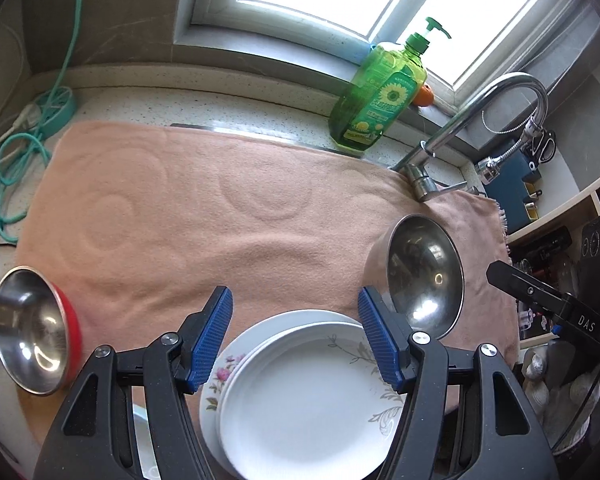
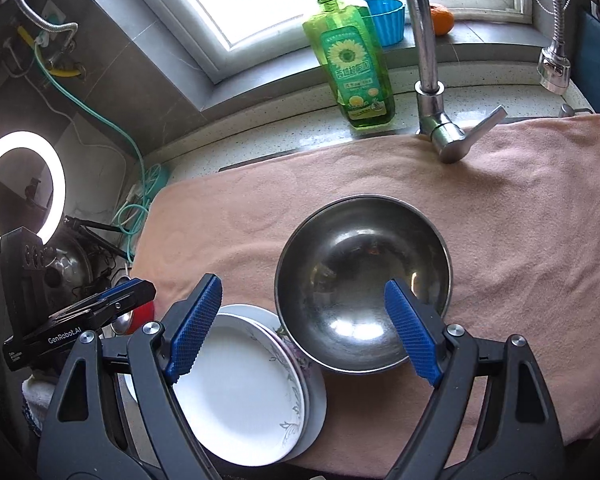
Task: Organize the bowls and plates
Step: 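Open the right tool and release the steel bowl on the towel, then move the right tool to the red-bottomed steel bowl rim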
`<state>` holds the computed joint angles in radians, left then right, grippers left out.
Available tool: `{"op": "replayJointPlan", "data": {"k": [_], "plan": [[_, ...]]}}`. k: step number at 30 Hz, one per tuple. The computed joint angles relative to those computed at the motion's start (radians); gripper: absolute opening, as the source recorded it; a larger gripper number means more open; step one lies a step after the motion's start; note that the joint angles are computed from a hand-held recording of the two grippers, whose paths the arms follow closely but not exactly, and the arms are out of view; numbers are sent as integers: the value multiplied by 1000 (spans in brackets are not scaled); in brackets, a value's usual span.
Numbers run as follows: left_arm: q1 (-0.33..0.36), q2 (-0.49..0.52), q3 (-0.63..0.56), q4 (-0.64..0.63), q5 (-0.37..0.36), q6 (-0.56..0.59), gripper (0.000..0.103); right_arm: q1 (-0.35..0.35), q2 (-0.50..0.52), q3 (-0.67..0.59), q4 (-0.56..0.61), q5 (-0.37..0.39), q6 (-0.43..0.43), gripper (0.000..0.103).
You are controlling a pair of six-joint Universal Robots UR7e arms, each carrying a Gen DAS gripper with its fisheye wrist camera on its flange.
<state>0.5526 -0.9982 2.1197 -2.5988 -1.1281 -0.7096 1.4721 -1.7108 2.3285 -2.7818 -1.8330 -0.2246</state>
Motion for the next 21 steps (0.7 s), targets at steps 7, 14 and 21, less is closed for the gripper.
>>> {"op": "replayJointPlan", "data": {"k": [7,14,21], "plan": [[3,-145,101,26,58,-88,65,86,82,-13,-13,-1,16,86],[21,-302,197,79,106,-174,65,164,180,-32,-24,5,19,86],[43,-431,266,157,149,-256,65,241,310,-75,-28,15,23,86]]}}
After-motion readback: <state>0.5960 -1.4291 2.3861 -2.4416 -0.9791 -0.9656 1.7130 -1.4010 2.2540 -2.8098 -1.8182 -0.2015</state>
